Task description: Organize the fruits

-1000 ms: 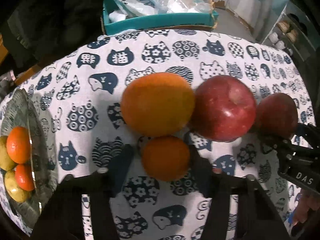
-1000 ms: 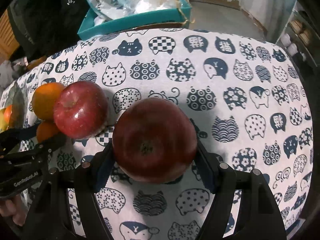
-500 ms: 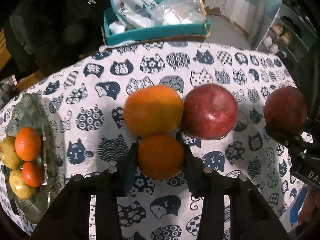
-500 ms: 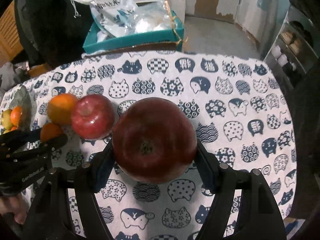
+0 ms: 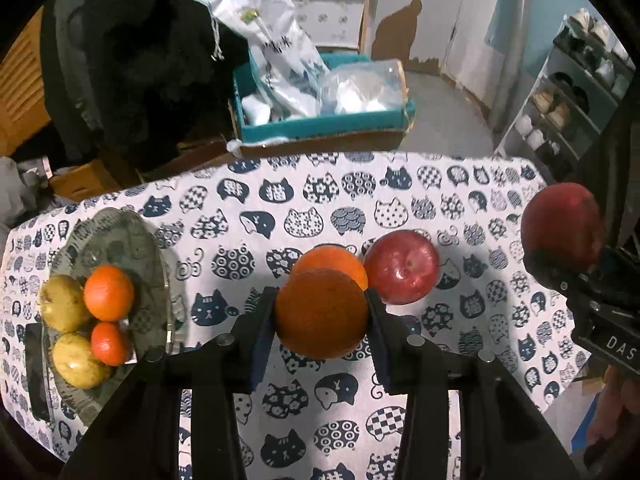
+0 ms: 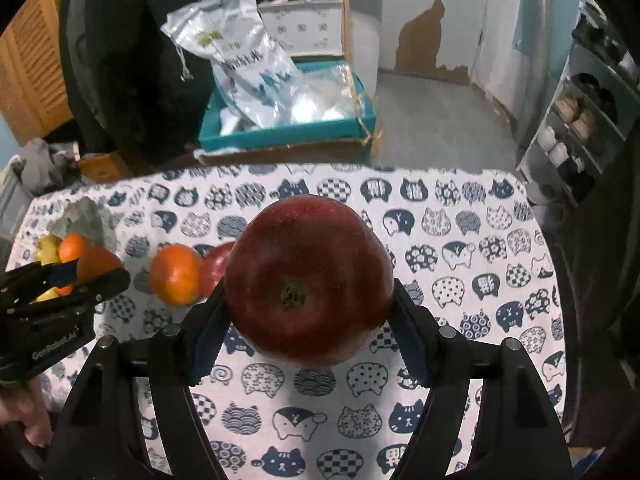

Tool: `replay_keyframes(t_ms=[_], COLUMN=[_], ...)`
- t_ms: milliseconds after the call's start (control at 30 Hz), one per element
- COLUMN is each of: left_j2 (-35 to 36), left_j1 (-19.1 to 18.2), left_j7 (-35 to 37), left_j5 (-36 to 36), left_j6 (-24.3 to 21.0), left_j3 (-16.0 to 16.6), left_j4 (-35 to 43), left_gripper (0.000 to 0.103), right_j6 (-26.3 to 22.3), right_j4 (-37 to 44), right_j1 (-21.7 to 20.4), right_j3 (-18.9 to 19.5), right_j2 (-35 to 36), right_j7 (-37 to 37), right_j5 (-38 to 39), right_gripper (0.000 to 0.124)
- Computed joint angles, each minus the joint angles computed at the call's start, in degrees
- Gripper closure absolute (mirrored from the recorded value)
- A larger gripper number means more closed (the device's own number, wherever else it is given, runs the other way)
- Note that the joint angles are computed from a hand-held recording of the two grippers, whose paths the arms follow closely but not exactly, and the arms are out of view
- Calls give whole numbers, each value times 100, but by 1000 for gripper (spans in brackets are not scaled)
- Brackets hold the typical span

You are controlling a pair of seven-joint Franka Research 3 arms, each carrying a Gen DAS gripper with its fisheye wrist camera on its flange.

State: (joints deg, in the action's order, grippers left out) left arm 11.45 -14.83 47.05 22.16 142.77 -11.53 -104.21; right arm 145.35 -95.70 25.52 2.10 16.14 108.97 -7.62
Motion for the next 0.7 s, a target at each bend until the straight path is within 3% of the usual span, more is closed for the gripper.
replay_keyframes(t_ms=[700], left_j2=[-1290], left_j1=[158], left_j7=[-305], left_j5=[516], left_j6=[358], left_j3=[-106], left_j4=[-734], left_gripper=[60], right_j6=[379], right_j4=[-315], right_j1=[35], right_j3=[180], right_j2=[-722], right_j7=[-23], right_j5=[-360], right_gripper=[50])
